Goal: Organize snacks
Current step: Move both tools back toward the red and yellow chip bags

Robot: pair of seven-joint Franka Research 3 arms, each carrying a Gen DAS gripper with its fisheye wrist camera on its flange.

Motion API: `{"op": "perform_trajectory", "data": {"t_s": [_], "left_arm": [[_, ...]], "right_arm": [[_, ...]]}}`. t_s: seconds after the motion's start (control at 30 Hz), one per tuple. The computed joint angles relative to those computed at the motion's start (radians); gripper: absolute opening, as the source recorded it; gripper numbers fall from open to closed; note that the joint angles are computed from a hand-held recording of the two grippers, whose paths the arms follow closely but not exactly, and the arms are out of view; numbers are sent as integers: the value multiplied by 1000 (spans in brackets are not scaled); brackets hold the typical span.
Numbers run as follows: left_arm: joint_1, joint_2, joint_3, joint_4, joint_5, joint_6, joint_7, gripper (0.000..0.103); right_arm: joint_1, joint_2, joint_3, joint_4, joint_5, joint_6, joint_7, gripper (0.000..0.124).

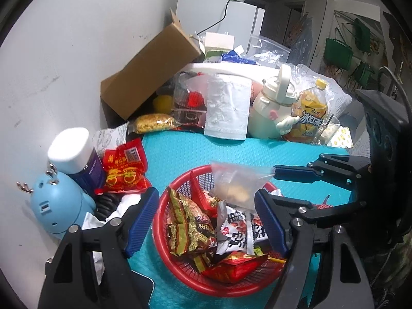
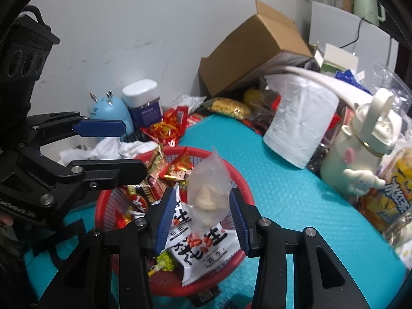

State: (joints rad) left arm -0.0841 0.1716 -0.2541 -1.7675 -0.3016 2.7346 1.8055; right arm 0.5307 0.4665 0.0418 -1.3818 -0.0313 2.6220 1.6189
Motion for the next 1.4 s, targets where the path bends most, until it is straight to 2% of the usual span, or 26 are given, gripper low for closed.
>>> {"op": "perform_trajectory", "data": {"t_s": [0.33, 0.6, 0.83, 0.9, 1.03, 1.17, 1.27, 1.4], "left_arm": [[-24, -90, 11, -47, -19, 19, 8, 76], [-70, -186, 42, -119, -55, 61, 41, 76], [-131, -266, 78, -178, -103, 89, 95, 76], [-152, -290, 88, -198, -115, 97, 113, 76], [-203, -335, 115, -233, -161, 102, 165, 76], [-253, -371, 138, -262, -208, 97, 214, 76], [-289, -392, 152, -278, -243, 82, 253, 76], [-334, -411, 165, -293, -297, 58, 315, 76]], "right_arm": [[35, -153, -37, -166, -116, 117, 133, 43], [57, -278, -52, -275, -337, 141, 368, 43], [23, -395, -7, -376, -544, 151, 592, 43], [8, -429, 12, -401, -612, 145, 666, 48], [-31, -498, 63, -457, -714, 122, 784, 48], [-78, -569, 124, -513, -768, 82, 869, 49], [-118, -630, 170, -568, -801, 67, 938, 55], [-169, -710, 226, -638, -804, 38, 997, 55]]}}
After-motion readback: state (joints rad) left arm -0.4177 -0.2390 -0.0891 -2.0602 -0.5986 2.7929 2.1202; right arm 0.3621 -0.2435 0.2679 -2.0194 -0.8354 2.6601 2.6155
